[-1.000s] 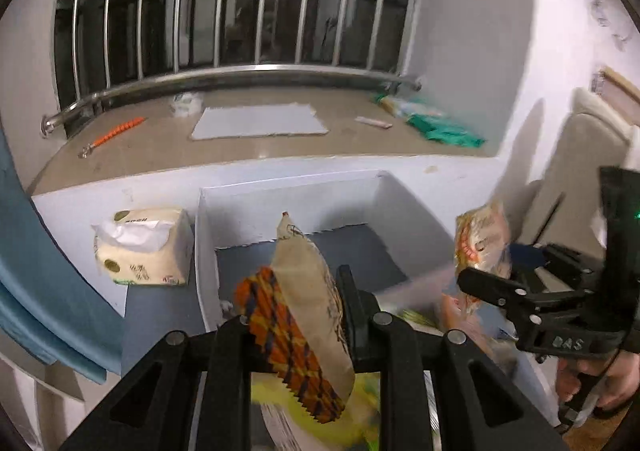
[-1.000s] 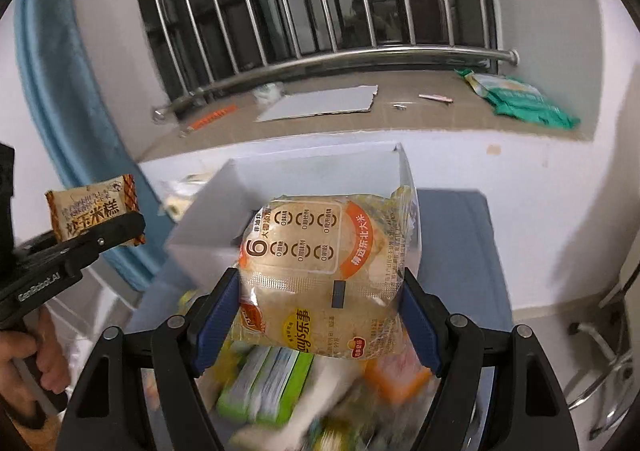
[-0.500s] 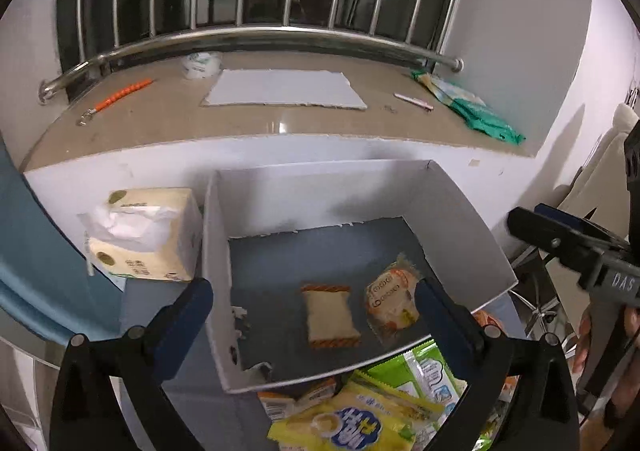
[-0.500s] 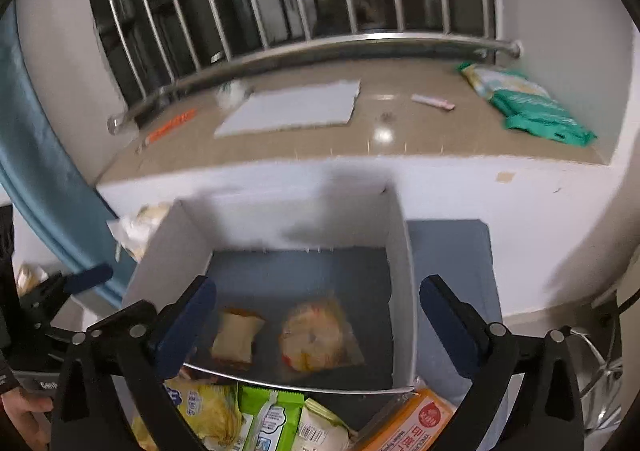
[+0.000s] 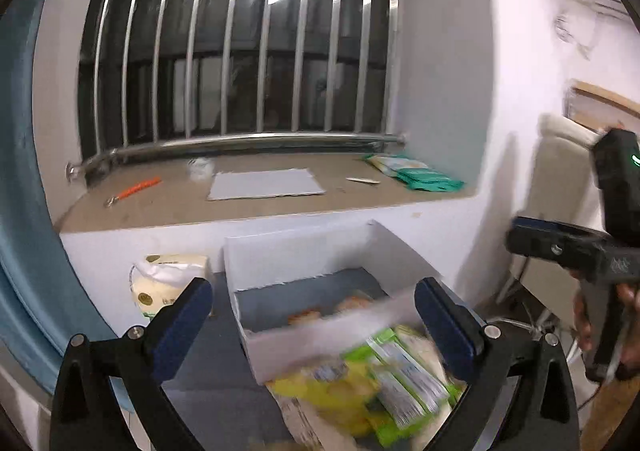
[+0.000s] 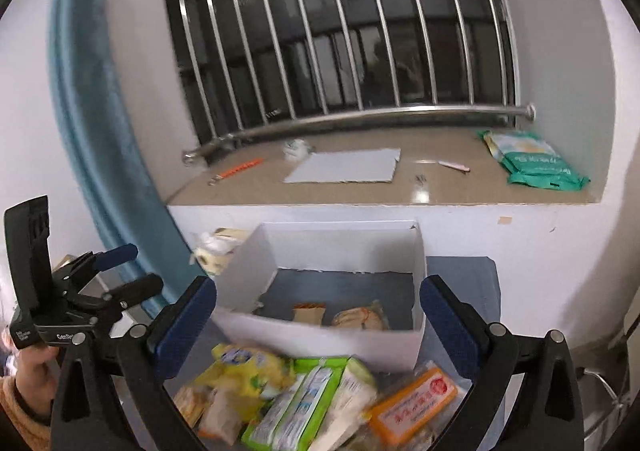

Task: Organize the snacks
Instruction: 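Grasp the black-and-grey packet with the right gripper while the left gripper grasps the round bun bag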

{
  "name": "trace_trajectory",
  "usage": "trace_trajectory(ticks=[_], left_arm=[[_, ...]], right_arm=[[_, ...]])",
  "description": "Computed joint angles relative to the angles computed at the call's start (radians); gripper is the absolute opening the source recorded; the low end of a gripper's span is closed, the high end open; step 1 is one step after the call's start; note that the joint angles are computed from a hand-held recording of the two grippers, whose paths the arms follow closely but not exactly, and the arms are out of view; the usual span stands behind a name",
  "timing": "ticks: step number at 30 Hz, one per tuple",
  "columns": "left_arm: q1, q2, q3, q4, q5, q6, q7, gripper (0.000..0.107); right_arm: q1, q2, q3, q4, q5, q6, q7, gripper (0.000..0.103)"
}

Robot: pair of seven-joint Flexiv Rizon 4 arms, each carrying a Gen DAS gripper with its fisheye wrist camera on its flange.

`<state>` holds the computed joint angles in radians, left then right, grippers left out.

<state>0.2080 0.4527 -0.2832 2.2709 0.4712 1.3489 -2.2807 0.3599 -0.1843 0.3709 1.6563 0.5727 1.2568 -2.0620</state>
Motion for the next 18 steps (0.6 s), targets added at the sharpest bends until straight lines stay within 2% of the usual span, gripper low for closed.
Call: trace_trajectory(ticks=[2, 4, 5, 8, 10, 13, 16, 18], left_arm=[[-0.026, 0.054, -0.009, 0.031, -0.019, -0.048, -0.025, 0.103], [-0.057, 0.112, -0.008, 0.084, -0.032, -0.032, -0.056, 0.103], [-0.053, 0.137, -0.02, 0.101, -0.034, -0.033, -0.073, 0.103], [-0.082, 0.199, -0.033, 0.161, -0.07, -0.068, -0.094, 0.103], [-0.083, 0.245, -0.054, 0.203, -0.077, -0.085, -0.124, 0.103], [-0.094, 0.28, -0.07, 0.254, -0.093, -0.068, -0.167, 0.103], [-0.122, 0.267, -0.051, 0.304, -0.123, 0.015, -0.192, 0.103], [-0.135, 0.253, -0.047, 0.321, -0.148, 0.037, -0.194, 0.103]], right_arm=[[-0.049, 0.055, 0.031, 0.042, 0.124, -0.027, -0.079, 0.103], [-0.048, 0.103, 0.017, 0.097, 0.178, -0.021, -0.107, 0.103], [-0.032, 0.124, 0.006, 0.143, 0.153, 0.017, -0.081, 0.103], [0.009, 0.186, -0.01, 0.313, 0.123, 0.222, -0.051, 0.103], [0.023, 0.212, -0.024, 0.402, 0.077, 0.284, 0.021, 0.103], [0.035, 0.232, -0.051, 0.496, 0.033, 0.294, 0.113, 0.103], [0.047, 0.208, -0.081, 0.551, -0.077, 0.276, 0.209, 0.103], [0.049, 0.187, -0.096, 0.559, -0.135, 0.273, 0.264, 0.103]])
